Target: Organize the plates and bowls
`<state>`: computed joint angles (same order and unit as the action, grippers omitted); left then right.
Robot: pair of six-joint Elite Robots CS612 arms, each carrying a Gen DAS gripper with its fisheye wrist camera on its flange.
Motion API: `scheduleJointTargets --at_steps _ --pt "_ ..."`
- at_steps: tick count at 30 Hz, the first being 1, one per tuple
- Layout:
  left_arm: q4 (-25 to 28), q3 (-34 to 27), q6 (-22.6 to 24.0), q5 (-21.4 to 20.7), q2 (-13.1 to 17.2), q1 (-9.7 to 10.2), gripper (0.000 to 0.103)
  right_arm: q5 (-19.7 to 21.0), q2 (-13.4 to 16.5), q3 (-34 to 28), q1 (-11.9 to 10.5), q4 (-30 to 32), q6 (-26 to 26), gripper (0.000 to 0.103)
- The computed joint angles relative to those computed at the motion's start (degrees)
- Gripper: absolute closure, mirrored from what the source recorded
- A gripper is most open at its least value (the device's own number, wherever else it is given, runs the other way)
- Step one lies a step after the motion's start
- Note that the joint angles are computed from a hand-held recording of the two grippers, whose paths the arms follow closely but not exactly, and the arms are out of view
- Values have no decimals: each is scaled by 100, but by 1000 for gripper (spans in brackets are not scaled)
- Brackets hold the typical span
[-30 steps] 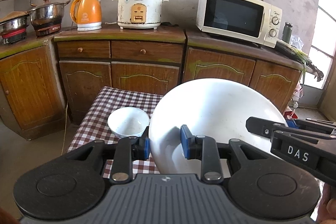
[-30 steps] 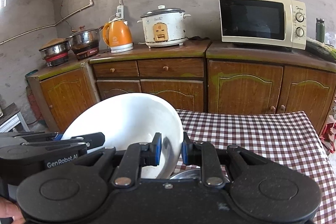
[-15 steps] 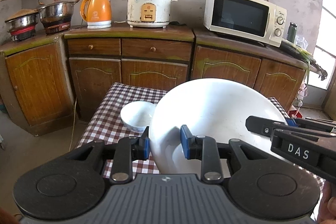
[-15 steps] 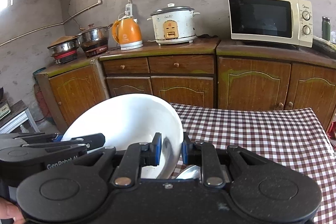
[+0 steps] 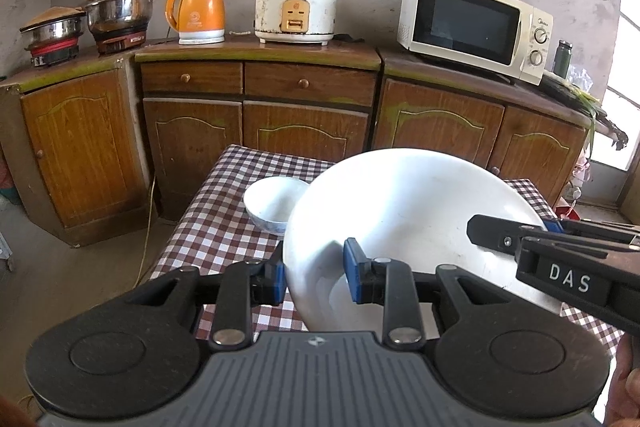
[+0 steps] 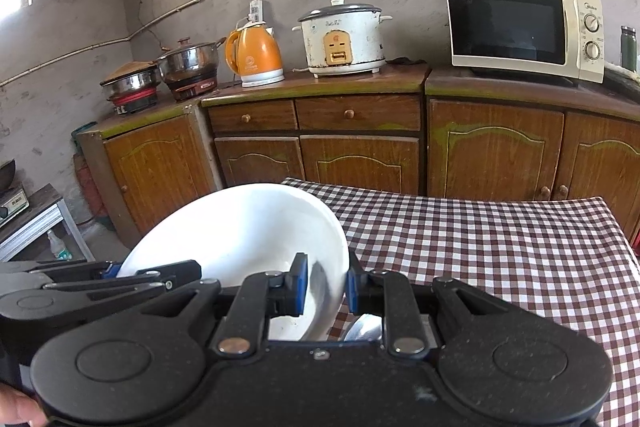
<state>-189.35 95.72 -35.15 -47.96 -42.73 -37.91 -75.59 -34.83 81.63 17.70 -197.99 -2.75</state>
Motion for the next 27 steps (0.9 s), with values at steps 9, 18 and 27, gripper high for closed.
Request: scheduleJointTargets --at_steps 9,18,27 --pt "36 121 -112 28 -22 -18 74 33 12 86 22 -6 -46 78" --pt "91 277 -296 -2 -49 -33 74 96 33 164 46 19 -66 78" --pt "125 406 -419 -25 -69 -37 74 105 71 205 74 60 -90 78"
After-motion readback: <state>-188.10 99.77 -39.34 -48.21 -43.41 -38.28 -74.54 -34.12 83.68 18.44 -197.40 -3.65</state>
